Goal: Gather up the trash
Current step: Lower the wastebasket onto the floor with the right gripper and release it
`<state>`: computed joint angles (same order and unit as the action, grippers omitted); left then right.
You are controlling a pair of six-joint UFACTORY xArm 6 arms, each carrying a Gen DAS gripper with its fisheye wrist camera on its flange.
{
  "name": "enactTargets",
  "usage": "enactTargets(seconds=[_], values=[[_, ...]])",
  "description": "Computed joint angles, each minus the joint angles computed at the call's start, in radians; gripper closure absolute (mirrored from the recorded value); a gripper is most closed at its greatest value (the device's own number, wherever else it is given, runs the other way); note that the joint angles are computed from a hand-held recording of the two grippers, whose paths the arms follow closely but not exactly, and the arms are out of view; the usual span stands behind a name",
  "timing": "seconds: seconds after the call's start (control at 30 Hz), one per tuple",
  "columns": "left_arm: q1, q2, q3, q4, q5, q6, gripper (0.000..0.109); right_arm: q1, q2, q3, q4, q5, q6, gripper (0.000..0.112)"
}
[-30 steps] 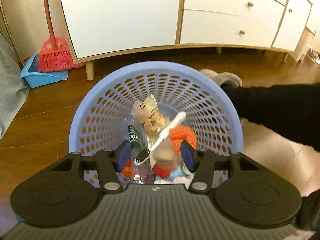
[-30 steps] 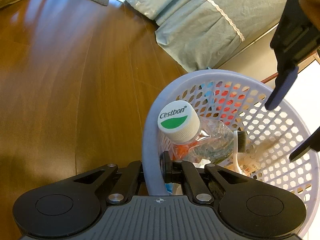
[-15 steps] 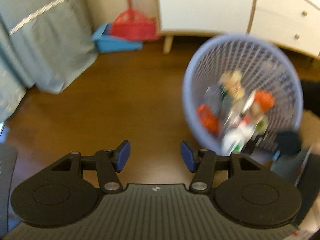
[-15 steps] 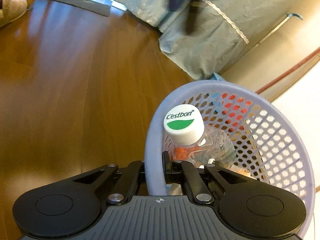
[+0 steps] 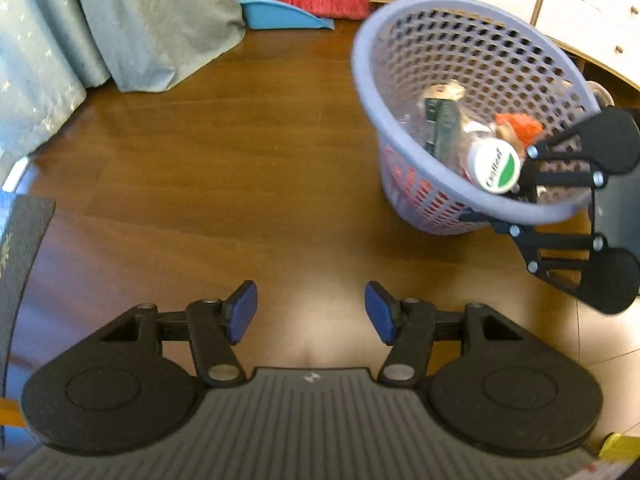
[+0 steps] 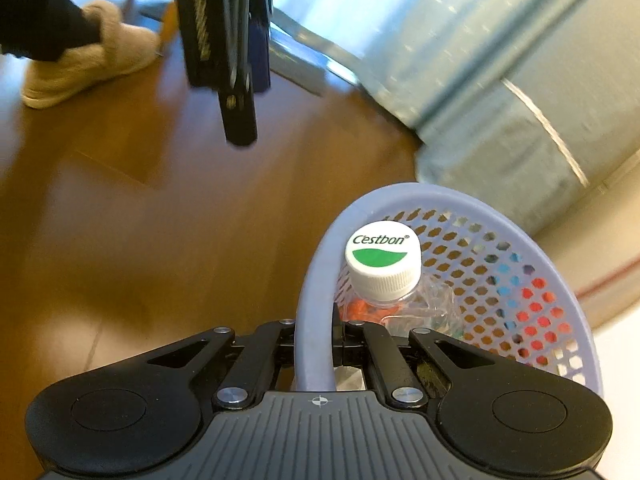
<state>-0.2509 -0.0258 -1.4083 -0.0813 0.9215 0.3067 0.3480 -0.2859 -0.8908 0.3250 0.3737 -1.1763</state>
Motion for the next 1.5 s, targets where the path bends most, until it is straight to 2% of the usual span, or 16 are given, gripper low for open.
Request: enactTargets(seconds=[0.23,0.33,0.43,0.6,0.7,0.77,0.83,0.93,1.07,1.23,1.4,1.5], values=[[0.047,-0.059,0.105,-0.036,-0.051,0.023,0.048,-0.013,0.125,-0.196,0.209,0.195,-0.248,0.111],[0.057,-0.061,0.119,-0.036,-0.070,0.012,0.047,-0.031,0.184,-0.287,0.271,0.292,-0.318,0.110],[0.056,-0.057,0.119,-0.039,-0.073,-0.009,0.046,-0.035,0.218,-0.333,0.287,0.337,-0.377,0.110],[0.032,-0.069,0.134,-0.045,-0.070,-0.025,0.043,-0.048,0.182,-0.292,0.311,0.338,-0.417,0.109],[0.012,-0.078,0.140,-0.040,-0.060,-0.045,0.042,-0.049,0.122,-0.224,0.286,0.305,-0.402,0.101],[0.001,-0.083,0.140,-0.033,-0.054,-0.061,0.042,-0.048,0.103,-0.196,0.276,0.282,-0.402,0.068],[-0.011,-0.095,0.143,-0.023,-0.045,-0.085,0.042,-0.051,0.081,-0.168,0.285,0.254,-0.407,0.054],[-0.030,-0.118,0.154,-0.003,-0.044,-0.129,0.042,-0.059,0.045,-0.128,0.311,0.205,-0.424,0.053],[-0.051,-0.137,0.159,0.023,-0.042,-0.205,0.042,-0.069,0.002,-0.106,0.344,0.194,-0.440,0.053],[-0.077,-0.168,0.161,0.085,-0.033,-0.329,0.034,-0.073,-0.062,-0.093,0.364,0.174,-0.319,0.053],[-0.108,-0.196,0.155,0.155,-0.023,-0.447,0.018,-0.077,-0.136,-0.079,0.251,0.152,-0.036,0.053],[-0.130,-0.217,0.161,0.192,-0.018,-0.521,0.013,-0.108,-0.174,-0.083,0.166,0.193,0.195,0.053]])
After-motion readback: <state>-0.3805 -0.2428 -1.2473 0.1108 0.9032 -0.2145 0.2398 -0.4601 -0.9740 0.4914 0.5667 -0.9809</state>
